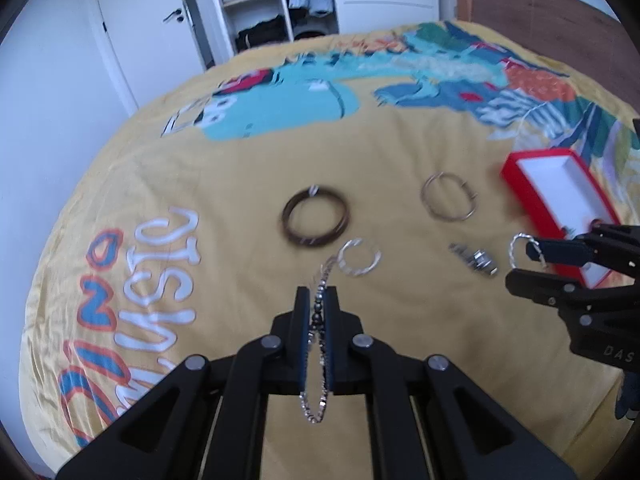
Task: Organize jewelry
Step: 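Grasp the rhinestone necklace with the left tool while the right tool grasps the twisted hoop, then carry both items into the red box and open both tools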
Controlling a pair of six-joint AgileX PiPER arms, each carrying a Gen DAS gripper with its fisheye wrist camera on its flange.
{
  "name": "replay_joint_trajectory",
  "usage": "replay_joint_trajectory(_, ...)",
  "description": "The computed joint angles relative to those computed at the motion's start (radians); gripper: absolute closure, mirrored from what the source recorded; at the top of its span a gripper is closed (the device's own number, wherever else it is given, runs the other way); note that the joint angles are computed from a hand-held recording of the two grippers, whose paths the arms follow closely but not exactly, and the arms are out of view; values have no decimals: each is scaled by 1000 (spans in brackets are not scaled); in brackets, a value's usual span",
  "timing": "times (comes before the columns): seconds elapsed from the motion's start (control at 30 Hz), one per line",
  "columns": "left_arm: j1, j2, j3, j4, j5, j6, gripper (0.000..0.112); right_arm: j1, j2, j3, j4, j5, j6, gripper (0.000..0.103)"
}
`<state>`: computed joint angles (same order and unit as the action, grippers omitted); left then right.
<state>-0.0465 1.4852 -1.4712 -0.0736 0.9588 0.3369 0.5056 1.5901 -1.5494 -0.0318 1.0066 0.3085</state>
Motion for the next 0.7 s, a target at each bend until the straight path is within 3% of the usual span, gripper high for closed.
replay_joint_trajectory(0.3, -247, 40, -254, 6, 101, -138, 106, -181, -189, 66, -33, 72, -55, 64)
replay_joint_trajectory(0.5, -400, 178, -480, -92, 165, -206, 106, -399, -268, 124, -2, 101, -180, 64)
replay_joint_trajectory(0.7, -518, 329, -569, -134, 169, -247, 106, -591, -283, 221, 56, 69, -316, 64)
